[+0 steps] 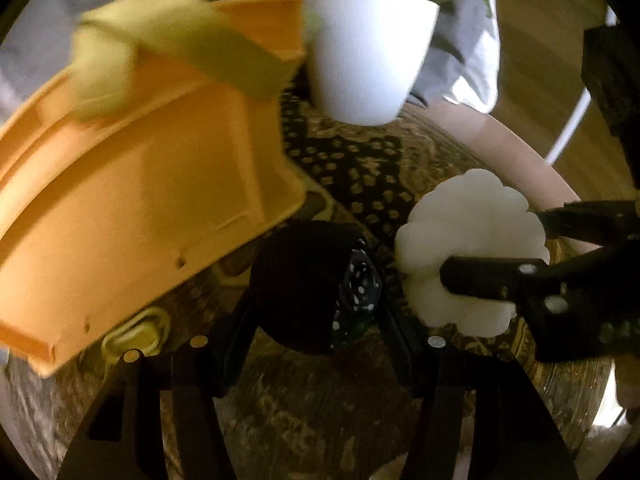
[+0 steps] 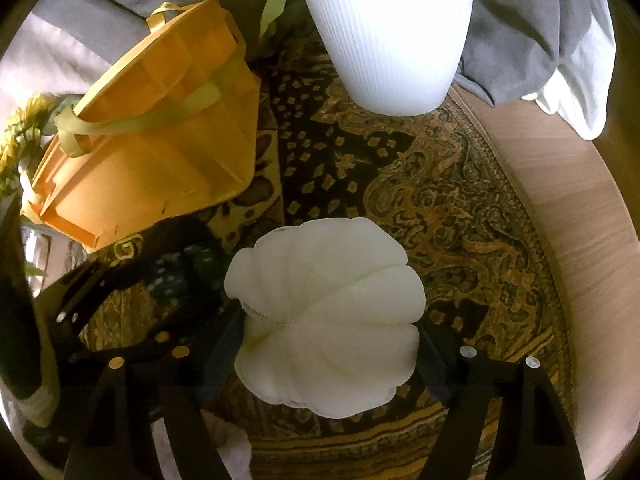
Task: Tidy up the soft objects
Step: 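Close the right tool on the white pumpkin plush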
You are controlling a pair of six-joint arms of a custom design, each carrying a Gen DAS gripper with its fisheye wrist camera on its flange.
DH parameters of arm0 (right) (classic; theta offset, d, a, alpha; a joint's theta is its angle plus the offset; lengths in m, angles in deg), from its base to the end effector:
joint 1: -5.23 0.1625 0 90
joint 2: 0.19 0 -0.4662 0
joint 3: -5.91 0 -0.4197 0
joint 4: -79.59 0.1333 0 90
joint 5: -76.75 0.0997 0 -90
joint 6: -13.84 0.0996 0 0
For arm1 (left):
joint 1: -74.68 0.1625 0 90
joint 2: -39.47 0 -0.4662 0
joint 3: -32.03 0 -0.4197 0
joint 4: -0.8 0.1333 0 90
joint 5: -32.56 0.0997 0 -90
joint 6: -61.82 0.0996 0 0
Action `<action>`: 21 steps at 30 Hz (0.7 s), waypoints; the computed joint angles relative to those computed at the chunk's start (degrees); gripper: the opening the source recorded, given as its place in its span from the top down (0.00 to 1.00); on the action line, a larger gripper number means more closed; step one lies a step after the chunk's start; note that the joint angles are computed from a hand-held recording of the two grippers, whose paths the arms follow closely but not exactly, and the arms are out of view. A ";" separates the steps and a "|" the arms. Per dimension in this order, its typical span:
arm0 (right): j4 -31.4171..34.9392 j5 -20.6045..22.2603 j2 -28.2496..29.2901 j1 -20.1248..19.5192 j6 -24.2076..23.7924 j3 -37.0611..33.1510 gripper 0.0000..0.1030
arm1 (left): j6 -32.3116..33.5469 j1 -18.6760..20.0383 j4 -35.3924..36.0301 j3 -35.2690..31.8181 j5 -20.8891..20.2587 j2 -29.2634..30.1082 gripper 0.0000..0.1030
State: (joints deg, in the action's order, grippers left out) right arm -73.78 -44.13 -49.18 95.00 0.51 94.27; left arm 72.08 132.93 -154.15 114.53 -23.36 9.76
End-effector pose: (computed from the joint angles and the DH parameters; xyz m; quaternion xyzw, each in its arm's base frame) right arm 0.0791 -0.7565 0.2105 0.0526 -0.9430 0.1683 0.2822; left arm -0.2462 -0.7573 -0.0003 0.3118 0.8987 -0.1538 0.2674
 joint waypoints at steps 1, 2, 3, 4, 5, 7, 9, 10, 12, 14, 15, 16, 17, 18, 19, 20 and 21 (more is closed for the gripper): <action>0.02 0.20 0.21 -0.14 0.10 -0.27 0.23 | -1.00 -0.15 -1.02 1.00 0.83 -0.54 0.43; 0.30 0.22 0.39 -0.14 0.37 -0.51 0.22 | -1.56 -0.30 -1.71 1.73 1.45 -0.92 0.43; 0.46 0.05 0.59 -0.07 0.49 -0.70 0.22 | -1.84 -0.40 -2.34 2.36 1.83 -1.25 0.43; 0.37 -0.45 0.95 0.09 0.11 -0.94 0.21 | -2.21 -0.52 -2.94 2.96 2.15 -1.60 0.43; 0.09 -0.99 1.28 0.22 -0.34 -1.06 0.20 | -2.67 -0.63 -3.54 3.50 2.47 -1.93 0.43; -2.86 -1.78 2.57 0.30 -1.63 -1.33 0.19 | -3.48 -0.71 -4.24 4.08 2.95 -2.24 0.43; -2.77 -1.54 3.16 0.24 -1.00 -1.92 0.19 | -4.59 -0.67 -4.59 4.41 3.59 -2.48 0.43; -3.45 -1.64 3.43 0.33 -1.31 -1.97 0.19 | -5.08 -0.65 -4.74 4.56 4.14 -2.55 0.43; -5.18 -2.11 3.68 0.60 -2.30 -1.58 0.21 | -5.98 -0.68 -4.57 4.73 5.09 -2.67 0.43; -7.22 -2.62 3.74 1.08 -3.65 -0.87 0.24 | -6.92 -0.84 -5.11 5.37 6.11 -2.97 0.43; -7.83 -2.56 3.64 1.27 -3.99 -0.57 0.26 | -7.64 -1.00 -5.22 5.74 6.65 -3.20 0.43; -8.78 -2.67 3.58 1.51 -4.56 -0.18 0.26 | -8.15 -1.13 -5.39 5.99 6.92 -3.35 0.43; -9.11 -2.75 3.47 1.63 -4.65 0.06 0.27 | -9.10 -1.31 -5.58 6.47 7.26 -3.66 0.43; -9.29 -2.71 3.24 1.71 -4.46 0.40 0.27 | -9.86 -1.45 -5.59 6.70 7.52 -3.83 0.43; -9.43 -2.47 2.98 1.78 -4.23 0.74 0.30 | -10.69 -1.63 -5.83 7.15 7.76 -4.14 0.43; -9.67 -2.07 2.69 1.85 -4.09 1.10 0.30 | -11.29 -1.84 -6.30 7.68 7.95 -4.47 0.43; -9.85 -2.02 2.50 1.97 -4.00 1.36 0.31 | -11.64 -2.03 -6.70 8.09 8.11 -4.70 0.43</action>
State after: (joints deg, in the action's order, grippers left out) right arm -83.64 -46.15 -46.67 96.97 -3.49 95.62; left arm 60.44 130.90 -160.85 122.62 -15.25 5.06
